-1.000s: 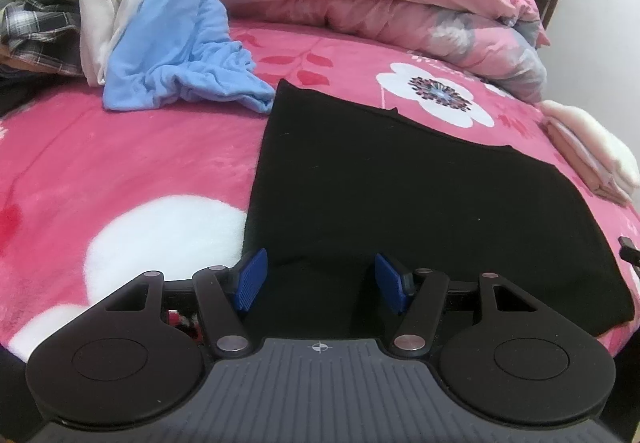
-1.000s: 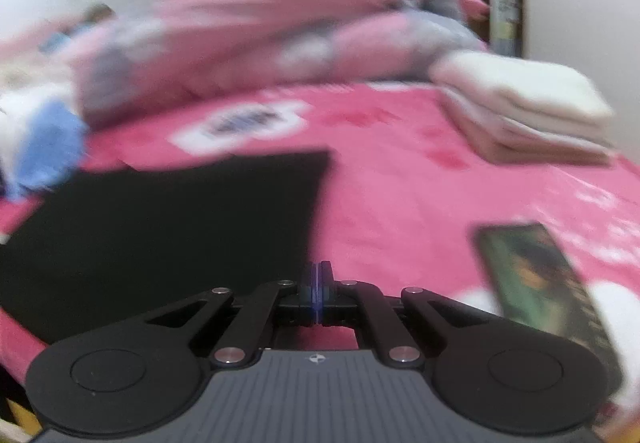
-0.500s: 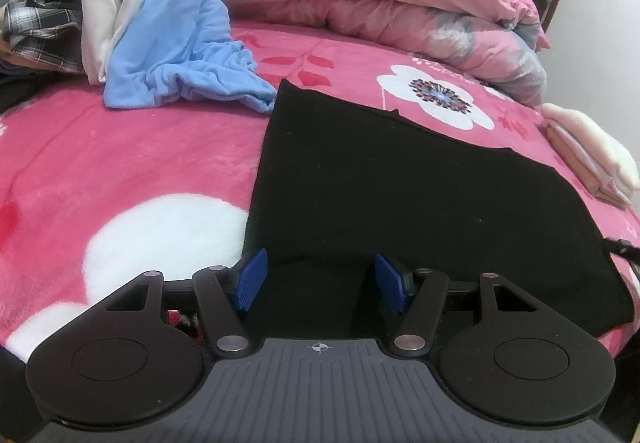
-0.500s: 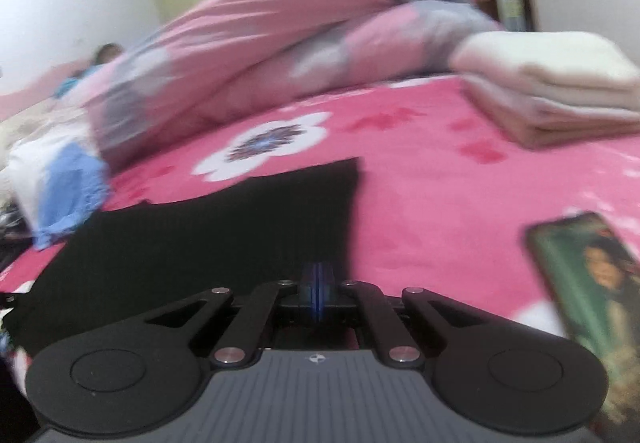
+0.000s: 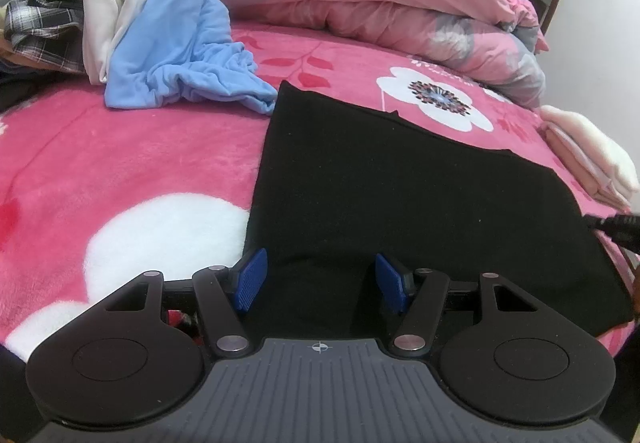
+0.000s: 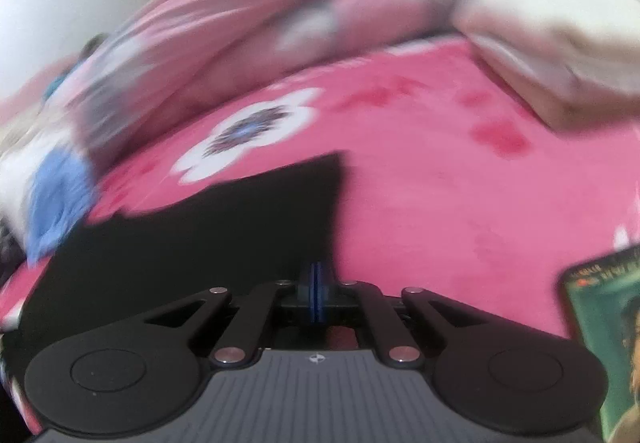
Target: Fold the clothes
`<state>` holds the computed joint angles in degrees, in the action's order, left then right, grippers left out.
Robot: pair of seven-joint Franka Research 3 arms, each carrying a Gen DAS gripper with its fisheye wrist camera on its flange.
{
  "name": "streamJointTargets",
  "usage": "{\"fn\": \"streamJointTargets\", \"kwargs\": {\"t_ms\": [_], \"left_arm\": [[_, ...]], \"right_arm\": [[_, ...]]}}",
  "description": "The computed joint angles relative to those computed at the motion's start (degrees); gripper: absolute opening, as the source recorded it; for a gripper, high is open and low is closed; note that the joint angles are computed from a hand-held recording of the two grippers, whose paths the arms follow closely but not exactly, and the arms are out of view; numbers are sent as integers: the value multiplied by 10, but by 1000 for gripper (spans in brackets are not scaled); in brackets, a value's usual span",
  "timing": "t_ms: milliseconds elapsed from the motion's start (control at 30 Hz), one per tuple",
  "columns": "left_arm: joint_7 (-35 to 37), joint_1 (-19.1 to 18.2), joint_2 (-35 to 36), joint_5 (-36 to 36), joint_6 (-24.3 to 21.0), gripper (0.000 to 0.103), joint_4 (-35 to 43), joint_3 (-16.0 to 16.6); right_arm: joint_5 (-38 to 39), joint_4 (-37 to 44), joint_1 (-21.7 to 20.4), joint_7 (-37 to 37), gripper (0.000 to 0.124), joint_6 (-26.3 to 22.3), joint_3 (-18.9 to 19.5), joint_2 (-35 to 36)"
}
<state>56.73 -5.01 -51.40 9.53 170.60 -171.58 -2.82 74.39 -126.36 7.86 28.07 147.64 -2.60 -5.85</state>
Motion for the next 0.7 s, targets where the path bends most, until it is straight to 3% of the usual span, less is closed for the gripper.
{"fn": "streamJointTargets", "kwargs": {"t_ms": [100, 200, 267, 400, 467, 500, 600, 700], "left_arm": [[5, -3, 0, 1, -3, 60, 0, 4], [11, -5, -3, 1, -9, 60, 2, 7], [12, -6, -6, -1, -12, 60, 1, 8], [10, -3, -19, -3, -25, 60, 0, 5], [8, 3, -31, -2, -35, 60, -1, 0], [7, 7, -39, 1, -38, 60, -2, -3], [2, 20, -56, 7, -41, 63, -8, -11], [-6, 27, -71, 10, -38, 63, -16, -12]], "right_arm": [[27, 15, -1, -1, 2, 5, -1, 3], [21, 38, -2, -7, 2, -65, -4, 20], [-19, 61, -2, 34, 2, -62, 5, 47], [-80, 60, 4, 152, 0, 82, 25, 58], [-92, 30, 17, 113, 2, 147, 36, 27], [-75, 19, 23, 74, 2, 138, 34, 9], [-62, 15, 37, 25, 3, 33, 17, -20], [-149, 55, 48, 57, 3, -23, 30, 6]]}}
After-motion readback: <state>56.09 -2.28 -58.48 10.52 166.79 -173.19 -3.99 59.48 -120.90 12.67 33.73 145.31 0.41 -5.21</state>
